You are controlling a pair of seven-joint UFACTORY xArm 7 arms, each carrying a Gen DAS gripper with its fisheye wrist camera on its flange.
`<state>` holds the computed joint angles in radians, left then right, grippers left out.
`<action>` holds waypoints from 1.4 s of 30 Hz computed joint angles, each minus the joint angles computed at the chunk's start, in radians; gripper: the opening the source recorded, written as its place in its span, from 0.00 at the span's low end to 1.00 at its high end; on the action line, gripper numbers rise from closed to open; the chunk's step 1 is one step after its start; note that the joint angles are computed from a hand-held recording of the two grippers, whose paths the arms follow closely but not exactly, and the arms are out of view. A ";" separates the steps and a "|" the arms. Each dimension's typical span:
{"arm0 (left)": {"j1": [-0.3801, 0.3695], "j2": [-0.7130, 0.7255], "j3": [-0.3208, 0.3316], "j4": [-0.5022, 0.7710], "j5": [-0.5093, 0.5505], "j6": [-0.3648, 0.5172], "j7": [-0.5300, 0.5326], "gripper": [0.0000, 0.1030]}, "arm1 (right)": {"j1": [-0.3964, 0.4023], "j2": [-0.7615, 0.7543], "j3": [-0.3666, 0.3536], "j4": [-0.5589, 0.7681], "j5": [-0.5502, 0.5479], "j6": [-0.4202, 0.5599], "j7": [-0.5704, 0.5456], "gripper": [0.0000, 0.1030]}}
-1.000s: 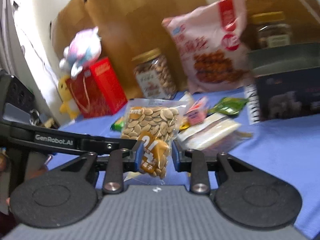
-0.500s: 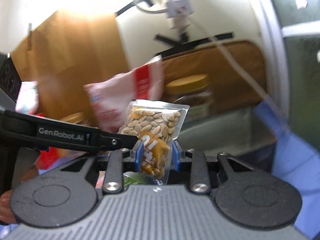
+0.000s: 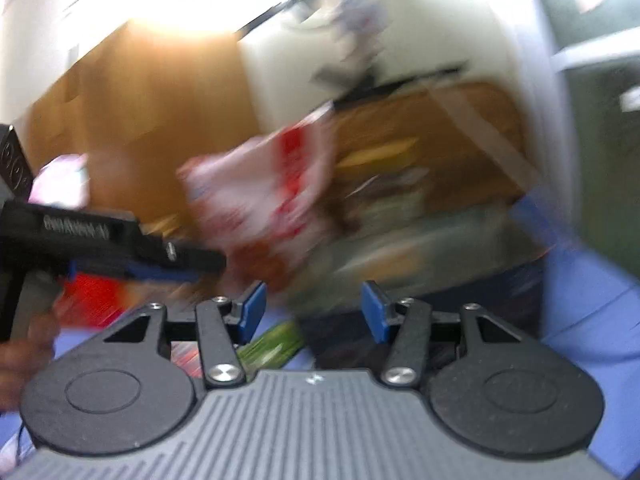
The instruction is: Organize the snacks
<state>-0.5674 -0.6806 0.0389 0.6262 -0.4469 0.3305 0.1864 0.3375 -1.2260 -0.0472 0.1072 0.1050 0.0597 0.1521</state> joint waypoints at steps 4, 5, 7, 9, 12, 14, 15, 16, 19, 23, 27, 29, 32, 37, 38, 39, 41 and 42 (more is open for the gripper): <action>0.092 -0.197 0.016 -0.150 0.015 0.121 -0.068 0.55 | 0.169 0.102 -0.066 0.056 0.026 0.111 -0.061 0.59; 0.111 -0.252 0.026 -0.187 0.019 0.157 -0.080 0.55 | 0.189 0.145 -0.067 0.073 0.032 0.110 -0.077 0.61; 0.147 -0.348 0.037 -0.251 0.027 0.218 -0.101 0.55 | 0.203 0.238 -0.063 0.109 0.044 0.100 -0.098 0.70; 0.169 -0.409 0.044 -0.294 0.031 0.259 -0.116 0.55 | 0.212 0.305 -0.070 0.138 0.072 0.117 -0.100 0.70; 0.202 -0.497 0.063 -0.345 0.038 0.322 -0.129 0.55 | 0.253 0.229 -0.087 0.132 0.139 0.203 -0.091 0.63; 0.219 -0.545 0.083 -0.372 0.037 0.346 -0.123 0.55 | 0.302 0.099 -0.081 0.089 0.192 0.291 -0.085 0.63; 0.226 -0.563 0.089 -0.383 0.036 0.353 -0.120 0.55 | 0.328 0.044 -0.071 0.070 0.216 0.329 -0.083 0.63; 0.235 -0.583 0.094 -0.394 0.036 0.362 -0.117 0.57 | 0.351 -0.017 -0.041 0.049 0.230 0.370 -0.080 0.63; 0.256 -0.604 0.095 -0.413 0.032 0.349 -0.117 0.64 | 0.382 -0.171 0.083 -0.005 0.235 0.444 -0.046 0.63; 0.264 -0.627 0.082 -0.445 0.042 0.300 -0.100 0.64 | 0.319 -0.293 0.236 -0.035 0.168 0.497 0.072 0.64; 0.253 -0.680 0.064 -0.504 0.067 0.248 -0.073 0.67 | 0.242 -0.304 0.254 -0.050 0.103 0.498 0.161 0.67; 0.241 -0.696 0.062 -0.512 0.078 0.238 -0.073 0.71 | 0.230 -0.359 0.220 -0.080 0.095 0.522 0.196 0.68; 0.225 -0.707 0.071 -0.519 0.088 0.229 -0.070 0.71 | 0.204 -0.367 0.205 -0.097 0.079 0.489 0.235 0.73; 0.225 -0.710 0.097 -0.522 0.086 0.231 -0.077 0.74 | 0.203 -0.368 0.157 -0.107 0.076 0.468 0.266 0.73; 0.226 -0.709 0.100 -0.522 0.085 0.231 -0.078 0.74 | 0.203 -0.370 0.161 -0.107 0.073 0.470 0.273 0.73; 0.226 -0.709 0.103 -0.522 0.084 0.232 -0.079 0.75 | 0.203 -0.369 0.165 -0.105 0.068 0.471 0.279 0.73; 0.226 -0.709 0.107 -0.521 0.082 0.234 -0.079 0.75 | 0.206 -0.360 0.173 -0.102 0.057 0.470 0.284 0.73; 0.227 -0.711 0.107 -0.521 0.082 0.235 -0.079 0.75 | 0.207 -0.357 0.178 -0.100 0.052 0.470 0.286 0.73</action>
<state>-0.3404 -1.3916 0.1464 0.1047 -0.3651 0.5654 0.1078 0.5449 -1.5828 0.1304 0.0074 0.1570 0.5296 0.4385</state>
